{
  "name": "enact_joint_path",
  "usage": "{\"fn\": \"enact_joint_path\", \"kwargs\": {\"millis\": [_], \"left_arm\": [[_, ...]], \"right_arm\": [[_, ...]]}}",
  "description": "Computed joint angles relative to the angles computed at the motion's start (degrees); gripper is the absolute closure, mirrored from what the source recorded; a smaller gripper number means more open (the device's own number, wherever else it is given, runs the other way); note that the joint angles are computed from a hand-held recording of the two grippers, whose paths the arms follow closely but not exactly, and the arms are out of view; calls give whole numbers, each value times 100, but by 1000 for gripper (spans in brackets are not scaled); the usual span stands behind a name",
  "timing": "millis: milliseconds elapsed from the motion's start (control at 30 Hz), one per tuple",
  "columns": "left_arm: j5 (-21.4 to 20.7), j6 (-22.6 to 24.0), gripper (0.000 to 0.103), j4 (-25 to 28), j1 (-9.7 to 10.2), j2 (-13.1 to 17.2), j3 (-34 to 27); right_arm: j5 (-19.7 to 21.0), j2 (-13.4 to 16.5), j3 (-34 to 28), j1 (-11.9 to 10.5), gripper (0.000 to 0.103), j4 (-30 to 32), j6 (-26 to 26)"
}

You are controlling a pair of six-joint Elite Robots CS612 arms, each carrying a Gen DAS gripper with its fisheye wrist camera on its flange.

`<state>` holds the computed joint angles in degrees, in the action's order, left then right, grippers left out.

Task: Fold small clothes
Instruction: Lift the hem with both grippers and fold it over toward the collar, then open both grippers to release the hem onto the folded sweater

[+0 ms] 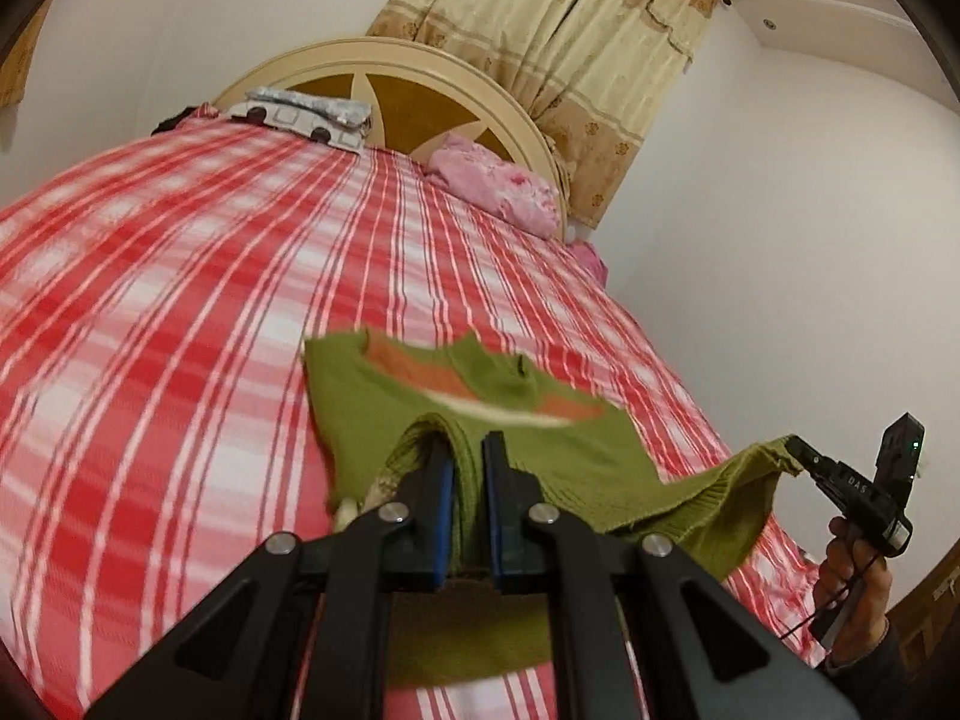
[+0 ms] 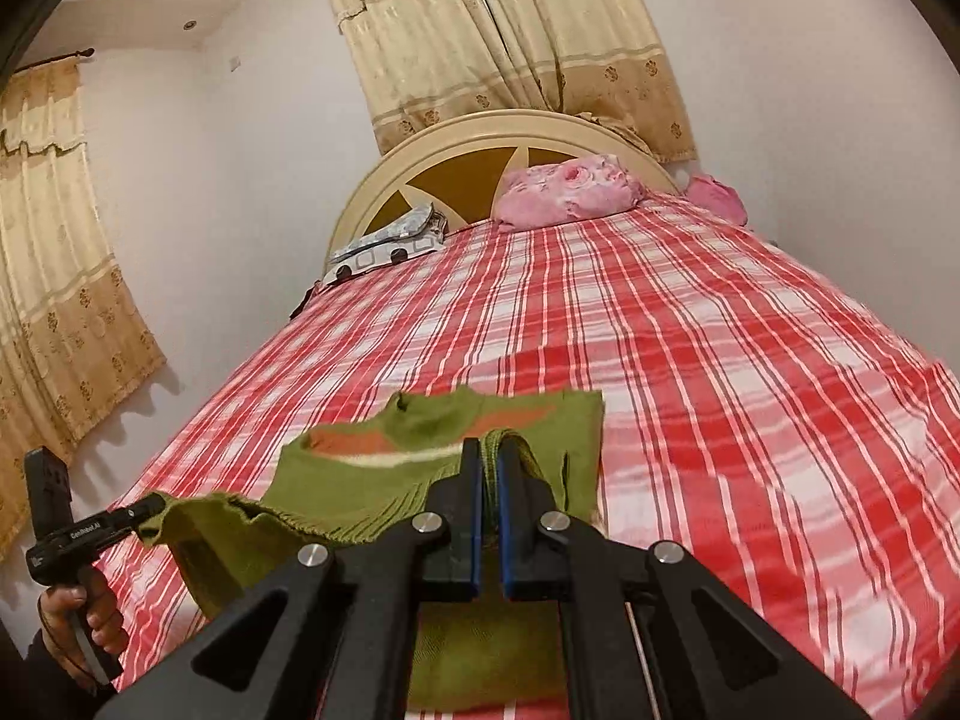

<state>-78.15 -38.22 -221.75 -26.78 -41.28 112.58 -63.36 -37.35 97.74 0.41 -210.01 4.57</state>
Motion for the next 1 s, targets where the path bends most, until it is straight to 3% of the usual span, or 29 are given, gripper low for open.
{"fn": "enact_joint_path", "kwargs": {"millis": [500,767,867,933,1000], "left_arm": [[-341,409,94,1431,515,479,-1414],[-137,501,92,2202,574,863,-2038],[53,477,80,2437,541,905,-2099],[194,454,63,2559,516,891,-2078],[434,430,39,2411,470,830,-1950]], "right_arm": [[-445,770,-1858,232,100,1701,63],[-709,1389,-3007,294,100,3015,74],[-709,1556,-3337,305,99,3444,3],[-794,1661,-3544,323,98,3747,-73],[-1088,1704,-3608,353,83,3789,-79]]}}
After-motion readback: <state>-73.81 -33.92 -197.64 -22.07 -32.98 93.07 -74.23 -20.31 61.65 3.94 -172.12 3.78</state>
